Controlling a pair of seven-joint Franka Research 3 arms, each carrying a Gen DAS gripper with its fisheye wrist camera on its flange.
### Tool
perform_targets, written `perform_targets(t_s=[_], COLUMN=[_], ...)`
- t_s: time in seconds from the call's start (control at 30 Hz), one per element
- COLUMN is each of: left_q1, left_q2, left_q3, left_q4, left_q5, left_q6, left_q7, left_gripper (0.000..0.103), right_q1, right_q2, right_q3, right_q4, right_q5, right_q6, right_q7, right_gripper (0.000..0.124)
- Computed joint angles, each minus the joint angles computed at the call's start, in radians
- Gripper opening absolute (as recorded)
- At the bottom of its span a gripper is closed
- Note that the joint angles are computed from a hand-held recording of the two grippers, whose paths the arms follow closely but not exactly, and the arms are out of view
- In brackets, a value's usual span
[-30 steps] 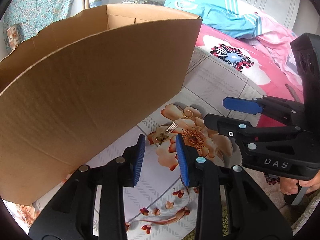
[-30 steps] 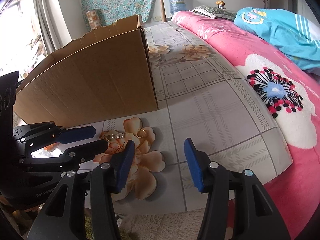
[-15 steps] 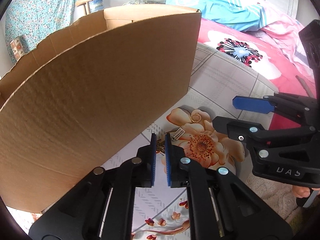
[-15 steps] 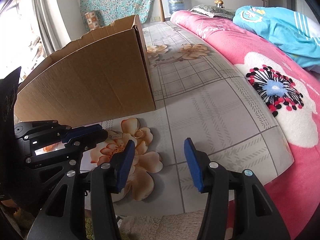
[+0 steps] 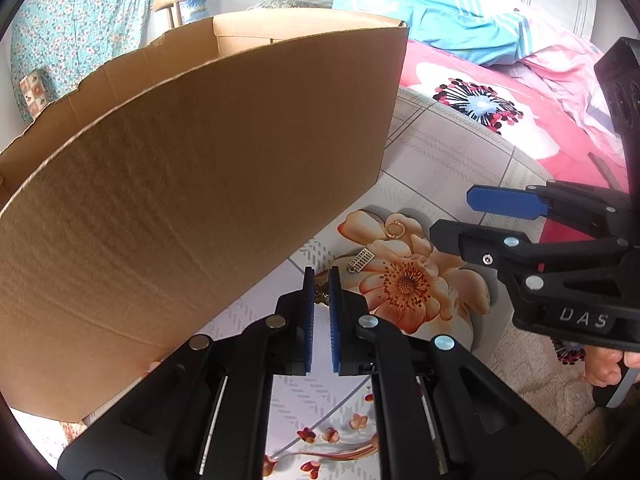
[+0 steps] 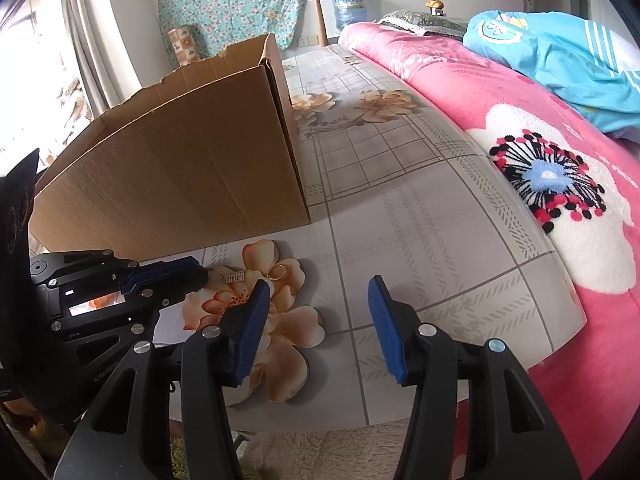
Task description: Organize jewelry
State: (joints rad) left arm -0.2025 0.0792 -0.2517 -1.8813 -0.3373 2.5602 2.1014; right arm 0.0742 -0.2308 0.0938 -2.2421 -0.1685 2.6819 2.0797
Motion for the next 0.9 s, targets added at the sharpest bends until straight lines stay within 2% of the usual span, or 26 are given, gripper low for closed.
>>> perform_targets(t_s=[0.5,0.57,0.7,0.9], left_q1=[0.009,0.008,0.005,0.004], left_q2=[-0.068,-0.08,-0.093,-0.099], left_q3=[0.028,0.035,0.046,0.057], left_q4=[-0.064,-0.074,-0.088,-0.095], left_q5=[-0.127,-0.147,-0.166,-0.215], left_q6=[-0.004,-0.001,0.006,0.005], left_q7=[0.109,0.125,0.136,0.165], left_gripper=[0.006,0.006,0.006,0.006], right_q1=[0.003,0.011,0.029,0.038], right_q2=[-0.01,-0.008,0.01,0.055], right_q3=[0.002,0.0,-0.005,-0.006], right_q4=[-0.002,0.001,0.022,0.074], right_q5=[0.006,0.016,0.045,0.024], right_q6=[0.007,0.008,-0.005,-0.041], right_q7=[-0.026,-0.048,-0.095,-0.119], right_gripper=[0.049,0.043,0.038,0.027])
